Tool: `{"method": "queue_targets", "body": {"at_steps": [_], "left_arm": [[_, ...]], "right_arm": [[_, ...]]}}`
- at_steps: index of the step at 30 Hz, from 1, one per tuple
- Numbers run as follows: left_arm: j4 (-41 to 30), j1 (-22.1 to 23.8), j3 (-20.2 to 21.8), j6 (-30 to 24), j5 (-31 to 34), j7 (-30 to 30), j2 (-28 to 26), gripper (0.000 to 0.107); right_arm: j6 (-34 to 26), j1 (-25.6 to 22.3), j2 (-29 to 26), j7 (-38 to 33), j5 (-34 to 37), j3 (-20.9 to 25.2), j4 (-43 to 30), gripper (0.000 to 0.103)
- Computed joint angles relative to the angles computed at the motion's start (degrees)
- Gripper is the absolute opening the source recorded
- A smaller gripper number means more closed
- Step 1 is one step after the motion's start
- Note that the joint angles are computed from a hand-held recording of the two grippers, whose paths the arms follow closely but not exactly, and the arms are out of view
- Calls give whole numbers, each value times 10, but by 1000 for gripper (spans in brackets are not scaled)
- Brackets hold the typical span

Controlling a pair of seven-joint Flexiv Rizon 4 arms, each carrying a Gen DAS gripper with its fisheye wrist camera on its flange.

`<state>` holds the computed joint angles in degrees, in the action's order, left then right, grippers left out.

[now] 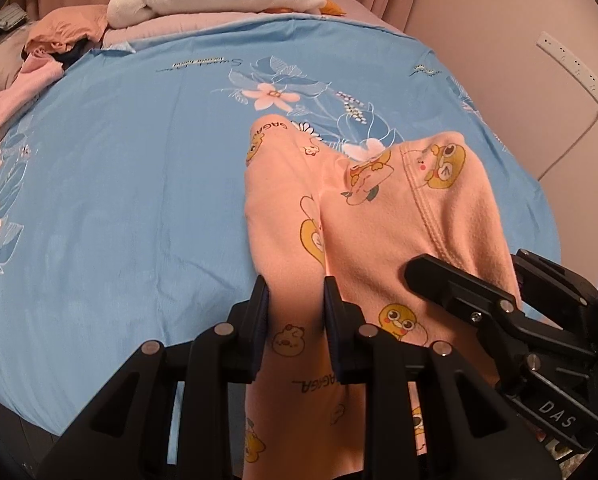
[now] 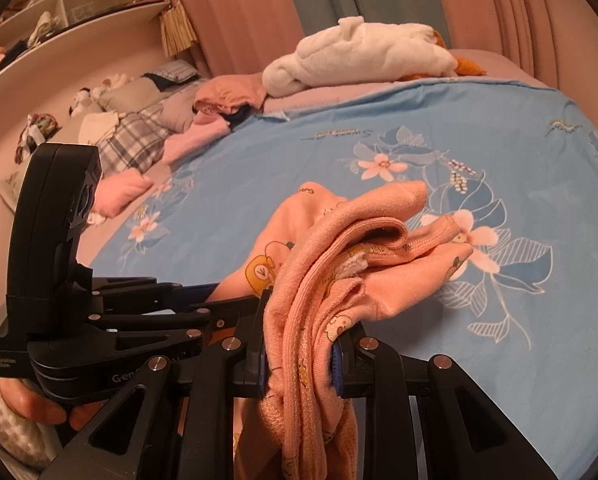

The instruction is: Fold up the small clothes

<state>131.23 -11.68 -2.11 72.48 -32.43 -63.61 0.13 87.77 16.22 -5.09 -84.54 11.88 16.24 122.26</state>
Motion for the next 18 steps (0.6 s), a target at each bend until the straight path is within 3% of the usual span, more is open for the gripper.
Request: {"method": "queue_targets", "body": {"at_steps": [18], "left_arm": [[9,8,5,8,-20,-3,-3,25]], "right_arm": [[0,8,-25,28,-38,3,-12,25]]}}
